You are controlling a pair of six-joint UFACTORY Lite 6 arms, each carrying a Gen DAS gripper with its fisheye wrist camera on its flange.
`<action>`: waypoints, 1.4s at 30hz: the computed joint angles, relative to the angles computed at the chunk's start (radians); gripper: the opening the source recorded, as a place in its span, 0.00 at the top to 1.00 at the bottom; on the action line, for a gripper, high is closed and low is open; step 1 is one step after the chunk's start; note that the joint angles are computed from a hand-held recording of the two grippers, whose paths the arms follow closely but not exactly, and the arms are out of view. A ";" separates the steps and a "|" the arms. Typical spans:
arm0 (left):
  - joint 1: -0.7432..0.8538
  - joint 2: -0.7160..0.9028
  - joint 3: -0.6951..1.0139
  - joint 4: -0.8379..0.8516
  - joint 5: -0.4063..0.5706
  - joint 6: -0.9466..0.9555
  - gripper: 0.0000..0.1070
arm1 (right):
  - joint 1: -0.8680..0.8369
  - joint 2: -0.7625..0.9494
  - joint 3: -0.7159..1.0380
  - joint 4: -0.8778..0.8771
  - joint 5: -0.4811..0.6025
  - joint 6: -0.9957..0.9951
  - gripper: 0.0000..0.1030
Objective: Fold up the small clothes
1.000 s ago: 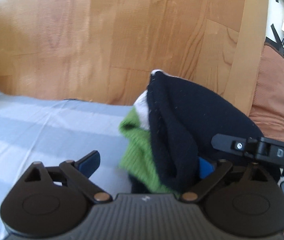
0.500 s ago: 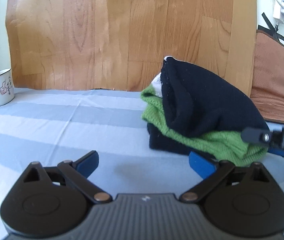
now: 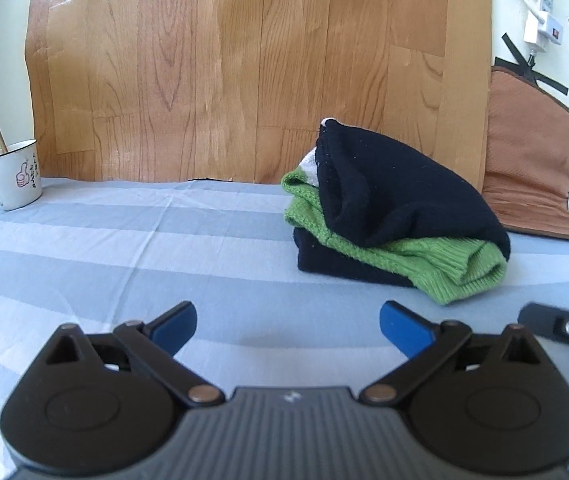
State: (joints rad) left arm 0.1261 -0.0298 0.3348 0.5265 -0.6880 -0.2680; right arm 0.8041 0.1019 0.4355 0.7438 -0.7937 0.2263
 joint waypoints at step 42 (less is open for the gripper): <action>-0.008 -0.179 -0.193 -0.192 -0.054 0.215 0.04 | 0.206 -0.107 -0.169 0.177 -0.133 0.092 0.10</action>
